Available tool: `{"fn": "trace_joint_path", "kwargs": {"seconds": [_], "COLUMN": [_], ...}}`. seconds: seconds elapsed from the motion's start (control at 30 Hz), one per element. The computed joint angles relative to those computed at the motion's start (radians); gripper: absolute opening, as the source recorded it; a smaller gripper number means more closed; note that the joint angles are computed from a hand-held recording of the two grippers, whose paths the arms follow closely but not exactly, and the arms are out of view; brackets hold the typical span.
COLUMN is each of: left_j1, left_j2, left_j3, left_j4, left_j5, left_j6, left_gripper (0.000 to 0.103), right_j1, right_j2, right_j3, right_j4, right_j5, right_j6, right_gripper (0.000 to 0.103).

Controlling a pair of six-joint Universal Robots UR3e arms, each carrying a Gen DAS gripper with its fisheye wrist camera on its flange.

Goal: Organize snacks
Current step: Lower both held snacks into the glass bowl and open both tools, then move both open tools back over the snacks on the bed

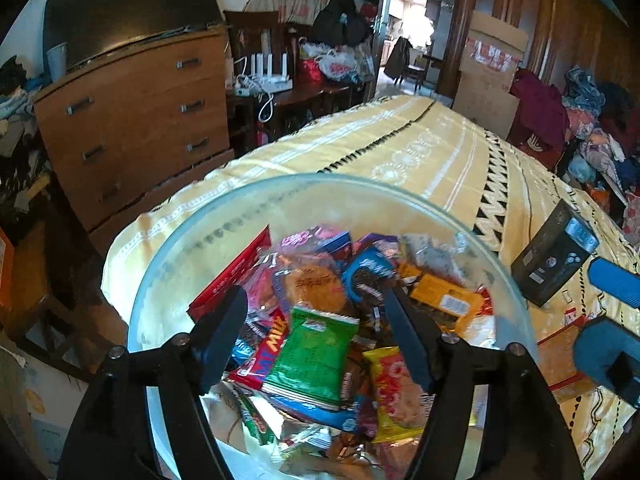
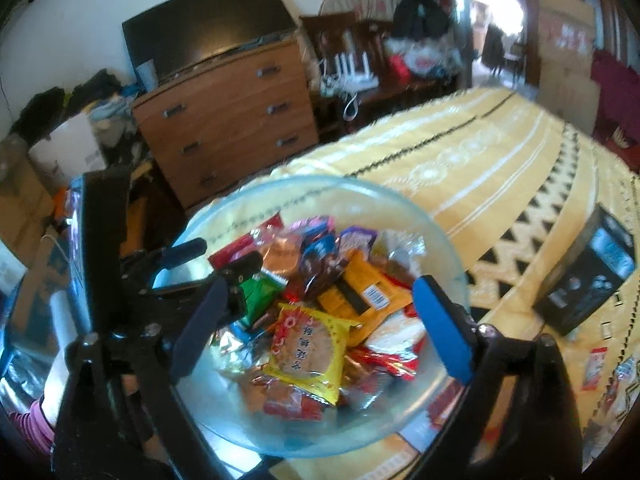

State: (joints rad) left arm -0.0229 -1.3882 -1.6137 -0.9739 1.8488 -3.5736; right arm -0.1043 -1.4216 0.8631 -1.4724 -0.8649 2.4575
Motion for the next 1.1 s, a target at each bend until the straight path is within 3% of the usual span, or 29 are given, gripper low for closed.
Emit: {"fn": "trace_joint_path", "kwargs": {"seconds": [0.27,0.63,0.77,0.9,0.93,1.0,1.03,1.1], "left_j1": [-0.109,-0.369,-0.475,-0.576,-0.604,-0.658,-0.68,-0.731], "left_j2": [-0.008,-0.131,-0.199,-0.269,-0.305,-0.391,-0.432,-0.554], "left_j3": [0.065,0.254,0.335,0.388,0.427,0.519,0.563,0.716], "left_j4": [-0.004,-0.05,-0.072,0.001,0.003,0.026,0.042,0.038], "left_j5": [0.071,0.238,0.289,0.332,0.347,0.345,0.335,0.318], "left_j6": [-0.051,-0.153,-0.204,-0.232,-0.221,-0.181,-0.156,-0.104], "left_gripper": [0.073,0.078,0.078,0.081,0.082,0.087,0.088,0.088], "right_j1": [-0.189,-0.551,-0.779,-1.1,-1.167,-1.294,-1.324,-1.348], "right_j2": [-0.16,-0.371,-0.41,-0.345,-0.336,-0.35,-0.365,-0.391], "right_j3": [0.1,0.173,0.087,-0.148,-0.171,-0.112,-0.061,0.094], "right_j4": [0.028,0.43,0.823,1.419,1.506,1.547,1.514,1.301], "right_j5": [0.136,0.252,0.318,0.316,0.3,0.255,0.24,0.206], "right_j6": [-0.052,-0.423,-0.737,-1.222,-1.316,-1.445,-1.452,-1.354], "right_gripper": [0.099,0.102,0.102,0.103,0.103,0.103,0.103,0.103]}}
